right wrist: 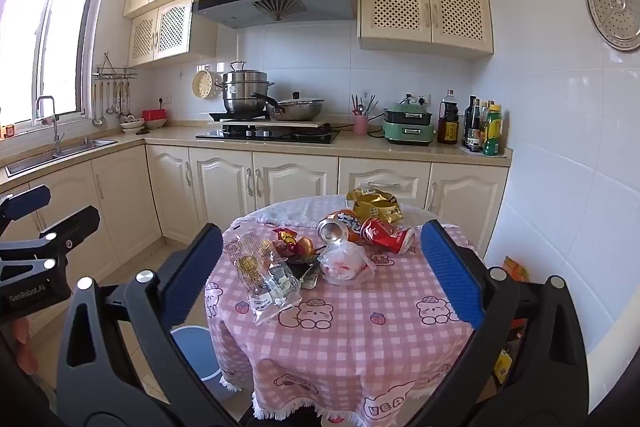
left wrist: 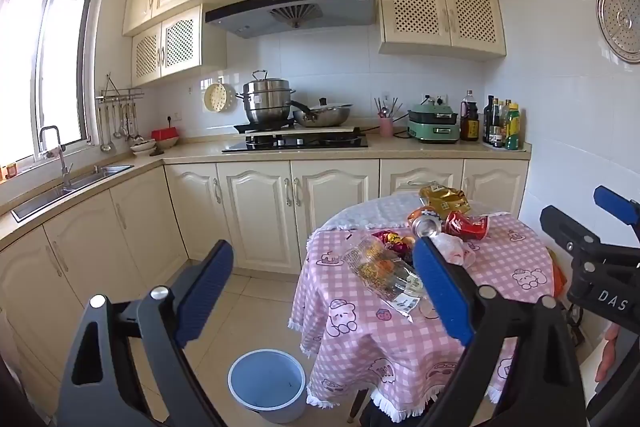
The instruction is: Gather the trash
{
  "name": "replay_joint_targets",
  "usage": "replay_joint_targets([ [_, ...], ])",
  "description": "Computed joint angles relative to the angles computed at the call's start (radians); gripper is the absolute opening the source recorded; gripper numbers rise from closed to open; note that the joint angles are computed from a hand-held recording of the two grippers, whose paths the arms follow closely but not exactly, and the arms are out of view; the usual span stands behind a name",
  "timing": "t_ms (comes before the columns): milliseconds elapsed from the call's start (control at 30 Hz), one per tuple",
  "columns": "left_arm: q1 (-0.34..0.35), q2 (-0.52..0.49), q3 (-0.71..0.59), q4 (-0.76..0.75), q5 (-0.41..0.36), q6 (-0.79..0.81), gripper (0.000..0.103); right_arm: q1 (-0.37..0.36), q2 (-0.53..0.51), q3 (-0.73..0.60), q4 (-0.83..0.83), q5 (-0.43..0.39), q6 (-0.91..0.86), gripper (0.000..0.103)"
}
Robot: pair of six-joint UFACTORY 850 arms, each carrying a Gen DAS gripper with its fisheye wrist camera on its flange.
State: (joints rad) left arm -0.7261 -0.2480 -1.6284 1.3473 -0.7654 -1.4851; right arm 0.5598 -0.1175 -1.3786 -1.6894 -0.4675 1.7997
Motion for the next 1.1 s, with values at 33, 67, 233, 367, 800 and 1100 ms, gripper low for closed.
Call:
replay_joint_targets([
  [33,0.0,0.001,0.002,0.005,0.0,-0.002,0.09,0.0,0.0,0.001,0.0,0.0,0.001,0.097],
  [67,-0.002,-0.006,-0.01,-0.017,-0.007,0.029,0.09,0.0,0.001,0.002,-0.002,-0.001,0.003,0.097],
  [233,0.001,-0.002,-0.004,-0.014,-0.001,0.024,0.09,-0.001,-0.001,-0.001,0.017,0.004,-0.016,0.097],
  [367,0.005,-0.003,-0.005,-0.017,0.005,0.026,0.09,-0.002,0.0,-0.001,0.021,0.007,-0.02,0.097],
  [800,0.009,-0.001,0.021,-0.001,0.015,0.005,0.09,-0.002,-0.003,-0.003,0.022,0.007,-0.021,0.097],
  [1100,0.009,-0.001,0.022,-0.002,0.014,0.007,0.09,0.001,-0.001,0.005,0.013,0.007,-0.01,0.097],
])
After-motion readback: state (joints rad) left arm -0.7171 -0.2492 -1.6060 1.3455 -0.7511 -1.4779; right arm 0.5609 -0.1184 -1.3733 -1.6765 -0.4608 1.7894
